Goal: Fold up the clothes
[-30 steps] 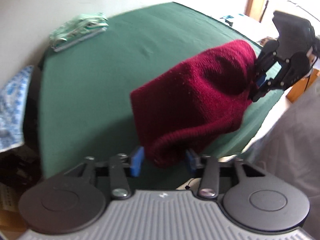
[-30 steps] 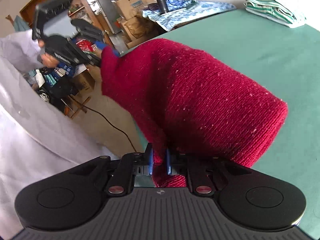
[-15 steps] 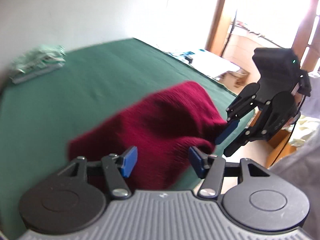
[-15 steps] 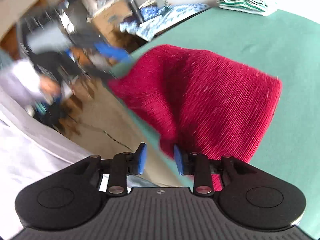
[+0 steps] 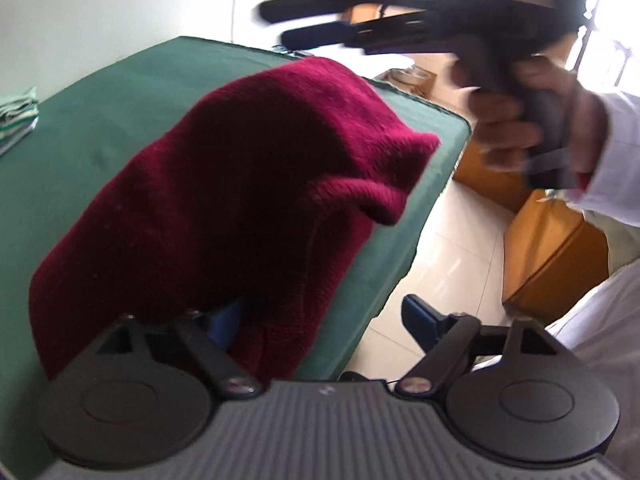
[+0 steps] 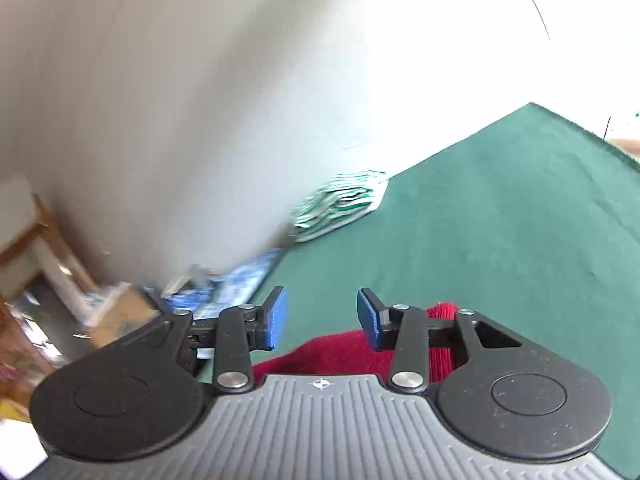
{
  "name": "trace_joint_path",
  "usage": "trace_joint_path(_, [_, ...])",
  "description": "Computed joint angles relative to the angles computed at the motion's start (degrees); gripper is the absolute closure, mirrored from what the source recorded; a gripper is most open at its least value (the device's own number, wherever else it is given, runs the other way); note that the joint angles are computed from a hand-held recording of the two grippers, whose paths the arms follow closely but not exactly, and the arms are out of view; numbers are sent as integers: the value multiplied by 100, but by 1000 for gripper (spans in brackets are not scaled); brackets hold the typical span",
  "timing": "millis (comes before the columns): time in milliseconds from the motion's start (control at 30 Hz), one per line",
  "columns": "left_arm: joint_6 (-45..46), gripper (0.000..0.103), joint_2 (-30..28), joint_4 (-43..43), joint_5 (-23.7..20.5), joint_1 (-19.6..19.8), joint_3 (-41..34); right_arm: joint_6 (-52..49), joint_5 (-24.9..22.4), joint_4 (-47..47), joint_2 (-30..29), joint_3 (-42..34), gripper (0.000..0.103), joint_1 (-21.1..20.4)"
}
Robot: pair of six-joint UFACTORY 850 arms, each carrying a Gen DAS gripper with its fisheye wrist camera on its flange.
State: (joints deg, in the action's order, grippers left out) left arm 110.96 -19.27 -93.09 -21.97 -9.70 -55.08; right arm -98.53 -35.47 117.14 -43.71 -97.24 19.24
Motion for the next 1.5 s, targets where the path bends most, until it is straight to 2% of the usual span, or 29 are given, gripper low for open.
trace_joint_path(100, [152,18,-14,58,-39,6,-5,-1797,981,790,-14,195,61,262])
trace_joint_path(133, [156,19,-15,73,-78,21,-6,-2396,1122,1226,-5,337,59,283])
trace_joint_path(200, [145,22,7,97,-99,37,10,-3195,763,2189,25,791,44,188])
trace_joint_path(233, [109,23,26,141,-115,48,20,-3235,633,2328,13,896,35,140])
trace_joint_path(300, [-204,26,140,479,-203,103,45,-2674,666,2015,-50,778,34,79])
trace_joint_path(367, [-278,29,399,583,-419,184,116,-2672,680,1955,-92,698,31,59])
trace_joint_path(400, [-8,28,579,325,-575,249,194,-2763,674,1980,-107,675,31,61])
trace_joint_path(467, [634,17,924,-377,-885,373,379,-2586,718,1780,-65,671,30,34])
trace_joint_path(533, [1327,13,1064,-1303,-964,416,454,-2768,756,1915,118,856,30,16])
trace_joint_path(567, [1644,14,1033,-1755,-950,414,419,-3049,754,2133,196,950,31,19])
trace_joint_path(600, [1786,16,888,-2079,-855,391,306,-3332,736,2336,262,1033,31,19])
trace_joint_path(633, [1689,21,667,-2178,-746,374,139,-3601,723,2528,323,1104,36,19])
trace_joint_path(700, [962,38,181,-1768,-529,350,-194,-4052,715,2872,424,1192,48,22])
trace_joint_path(733, [662,51,-34,-1584,-450,333,-325,-4113,678,2961,466,1212,53,19])
trace_joint_path(767, [602,54,-115,-1519,-431,284,-278,-4090,604,2981,515,1240,56,16])
trace_joint_path(833, [661,53,-270,-1565,-412,176,-160,-3933,435,2807,587,1281,56,32])
trace_joint_path(967, [1633,31,-189,-2441,-504,-68,225,-3811,254,2115,643,1385,56,140])
trace_joint_path(1033, [1848,26,-195,-2643,-505,-155,258,-4537,347,2226,612,1583,55,223])
trace_joint_path(1100, [2119,26,-137,-2766,-386,-243,311,-5736,-10,2786,586,1956,53,192])
trace_joint_path(1167, [2018,27,-34,-2479,-239,-284,339,-6850,-319,3140,567,2178,43,164])
trace_joint_path(1200, [1690,28,79,-2110,-244,-256,379,-7125,-343,3140,561,2202,42,154])
trace_joint_path(1267, [1481,34,337,-1941,-328,-172,505,-7124,-229,2979,565,2139,41,141])
trace_joint_path(1300, [1515,34,477,-2034,-389,-120,580,-6980,-189,2860,562,2102,41,120])
trace_joint_path(1433, [2095,19,724,-3185,-530,120,693,-6844,-56,2658,601,2059,39,95])
trace_joint_path(1500, [1868,19,489,-3264,-396,161,516,-6695,113,2419,645,1998,38,91])
